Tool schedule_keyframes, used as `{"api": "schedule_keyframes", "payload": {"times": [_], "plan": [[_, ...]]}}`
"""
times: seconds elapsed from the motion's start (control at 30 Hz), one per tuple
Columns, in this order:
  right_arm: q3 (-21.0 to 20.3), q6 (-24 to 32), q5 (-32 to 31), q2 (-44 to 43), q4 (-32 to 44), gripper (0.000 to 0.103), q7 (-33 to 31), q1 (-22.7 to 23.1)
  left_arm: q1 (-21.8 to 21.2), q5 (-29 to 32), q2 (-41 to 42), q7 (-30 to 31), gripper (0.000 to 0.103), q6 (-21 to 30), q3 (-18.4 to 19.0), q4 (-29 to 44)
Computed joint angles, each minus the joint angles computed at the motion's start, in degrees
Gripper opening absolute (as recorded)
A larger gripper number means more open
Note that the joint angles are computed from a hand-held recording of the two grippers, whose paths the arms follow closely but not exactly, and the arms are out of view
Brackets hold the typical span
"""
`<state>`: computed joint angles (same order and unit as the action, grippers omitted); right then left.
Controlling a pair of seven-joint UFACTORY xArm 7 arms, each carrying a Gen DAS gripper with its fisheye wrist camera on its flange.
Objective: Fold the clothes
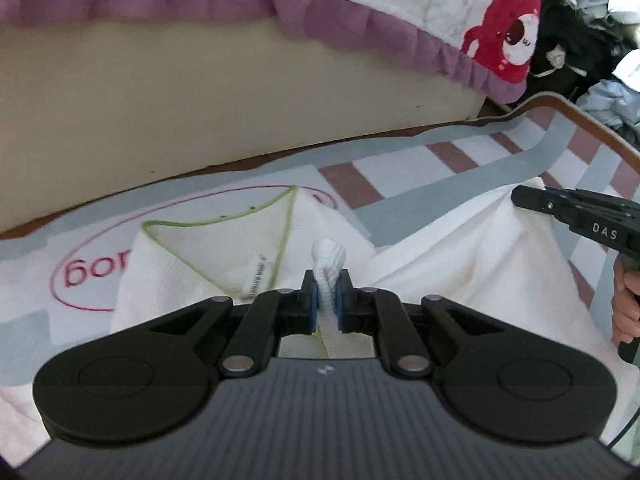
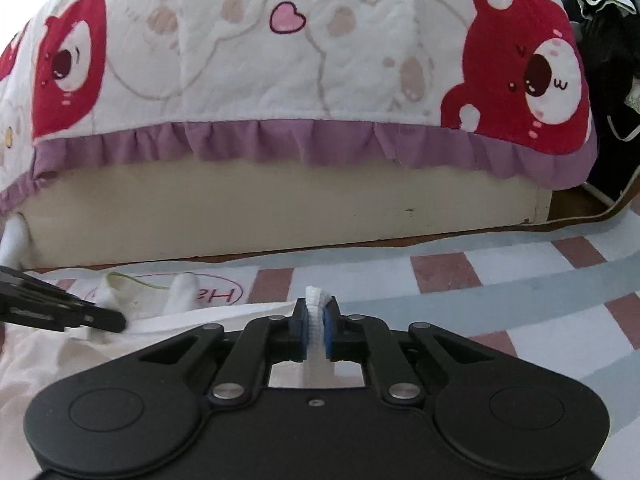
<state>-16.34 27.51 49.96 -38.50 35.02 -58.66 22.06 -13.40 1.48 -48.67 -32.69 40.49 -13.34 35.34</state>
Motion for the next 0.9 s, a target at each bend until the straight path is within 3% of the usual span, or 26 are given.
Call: {"api": "schedule_keyframes", "payload": {"times": [0.07, 0.23, 0.33, 0.4, 0.43, 0.5, 0.53, 0.57, 0.6, 0.63, 0.73, 0.83, 0.9], "plan": [[-0.4, -1.0, 1.9, 0.2, -0.1, 0.007, -0.7, 1.2, 0.1, 0.2, -0.1, -1.2, 0.009, 1.1, 0.5, 0.4], [1.7, -4.3, 0.9, 0.3, -0.3, 0.006, 1.0, 0.4, -0.3, -6.0, -1.0, -4.5, 0.011, 0.3, 1.9, -1.4], [1.5, -6.4, -0.1, 0.6, -0.7, 0.005, 1.6, 0.8, 0.6, -4.4, 0.1, -4.2, 0.012, 0.9, 0.8, -1.0], [1.3, -7.6, -0.9, 1.1, -1.0, 0.005, 2.0, 1.2, 2.3, 0.8, 1.3, -4.1, 0.013, 3.0, -1.6, 0.8], [1.7, -8.5, -1.8, 1.6, -1.0, 0.005, 2.6, 1.1, 4.1, 4.5, 1.7, -4.3, 0.018, 4.8, -4.0, 2.1], [2.1, -9.4, -3.5, 2.3, -1.1, 0.005, 4.3, 0.8, 8.5, 15.4, 2.6, -6.1, 0.019, 10.5, -10.3, 5.2], [2.4, -9.5, -4.4, 2.5, -1.3, 0.005, 5.6, 0.3, 11.2, 19.2, 3.0, -4.9, 0.028, 14.8, -13.5, 6.8], [2.8, -9.5, -5.4, 2.7, -1.5, 0.005, 7.3, -0.4, 11.9, 20.6, 3.0, -3.0, 0.029, 17.3, -14.3, 7.4], [2.8, -9.5, -6.1, 2.8, -1.7, 0.005, 8.4, -0.6, 10.7, 19.7, 3.3, -2.5, 0.029, 17.8, -12.8, 7.2], [2.3, -9.5, -6.4, 3.0, -1.7, 0.005, 9.0, -0.3, 7.8, 16.3, 3.3, -1.7, 0.031, 17.2, -8.8, 6.4], [1.3, -9.7, -7.1, 3.3, -2.0, 0.005, 10.0, 0.6, 2.5, 3.3, 0.7, -3.5, 0.038, 15.6, 1.1, 3.7], [0.9, -10.5, -8.0, 2.9, -2.6, 0.005, 9.6, 1.6, 0.3, -3.2, -1.5, -2.3, 0.04, 12.5, 5.0, 1.4], [0.7, -10.6, -8.8, 2.7, -2.7, 0.005, 10.0, 1.9, -1.6, -4.6, -1.1, 2.0, 0.047, 13.3, 5.8, 2.3]]}}
